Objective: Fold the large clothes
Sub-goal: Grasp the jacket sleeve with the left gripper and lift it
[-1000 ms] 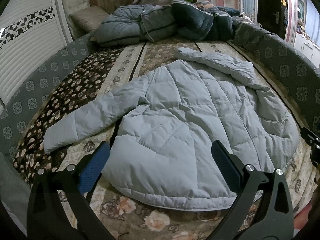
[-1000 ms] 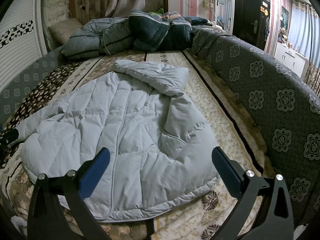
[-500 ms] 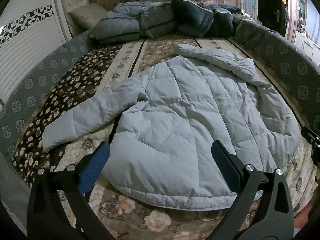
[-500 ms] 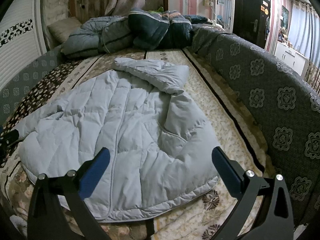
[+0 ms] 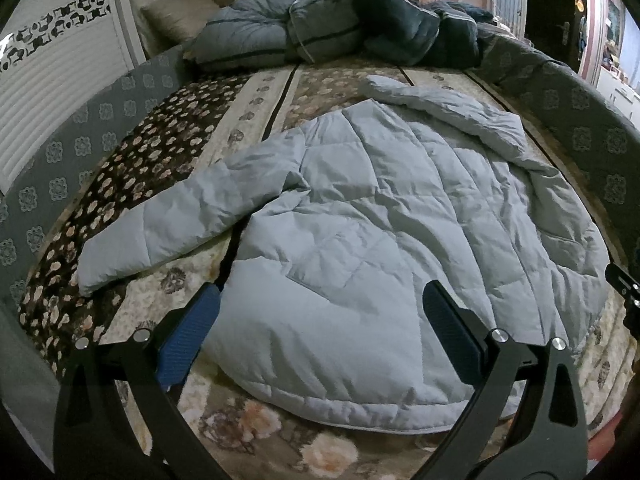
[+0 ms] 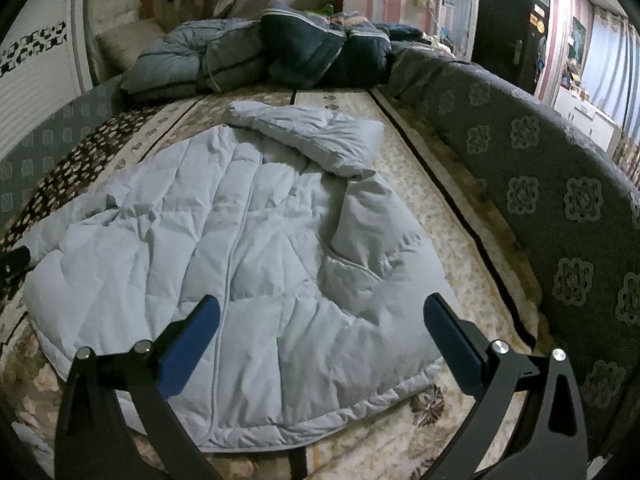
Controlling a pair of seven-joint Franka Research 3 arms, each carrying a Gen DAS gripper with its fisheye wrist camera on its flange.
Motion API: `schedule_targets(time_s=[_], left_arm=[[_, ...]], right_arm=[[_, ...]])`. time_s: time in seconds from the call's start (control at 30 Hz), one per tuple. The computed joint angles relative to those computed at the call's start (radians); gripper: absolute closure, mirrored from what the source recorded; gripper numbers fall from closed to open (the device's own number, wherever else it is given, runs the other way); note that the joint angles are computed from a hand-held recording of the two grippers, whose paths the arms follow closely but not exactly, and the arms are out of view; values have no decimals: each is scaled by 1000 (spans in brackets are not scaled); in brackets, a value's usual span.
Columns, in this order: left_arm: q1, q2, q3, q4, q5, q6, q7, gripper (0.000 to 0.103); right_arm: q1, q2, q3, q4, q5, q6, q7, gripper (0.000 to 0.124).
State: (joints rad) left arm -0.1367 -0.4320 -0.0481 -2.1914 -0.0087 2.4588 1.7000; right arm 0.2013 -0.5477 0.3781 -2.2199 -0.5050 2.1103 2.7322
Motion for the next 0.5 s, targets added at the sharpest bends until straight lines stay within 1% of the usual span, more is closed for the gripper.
schedule_targets(time_s=[0.1, 0.17, 0.23, 0.3, 0.4, 0.43, 0.5], left_arm=[[-2, 17, 13, 14, -15, -21, 23, 3], [8, 39, 19, 27, -23, -35, 26, 3], [22, 64, 22, 40, -28, -40, 20, 3], [37, 93, 31, 60, -44, -43, 23, 3], [75, 127, 27, 78, -23, -13, 9, 3], [89, 139, 23, 88, -10, -6, -5, 3], [117, 177, 21, 120, 11, 3, -40, 3]], right_arm=[[-5, 13, 5, 5, -26, 7, -7, 23], [-4, 13, 1, -4, -41, 36, -6, 23], [-10, 1, 2, -24, -68, 82, 9, 23], [-21, 4, 10, -26, -92, 98, 10, 22], [-10, 36, -28, -23, -54, 134, -34, 23], [-4, 44, -50, -28, -26, 159, -48, 23], [-7, 52, -73, -43, 1, 218, -62, 23]])
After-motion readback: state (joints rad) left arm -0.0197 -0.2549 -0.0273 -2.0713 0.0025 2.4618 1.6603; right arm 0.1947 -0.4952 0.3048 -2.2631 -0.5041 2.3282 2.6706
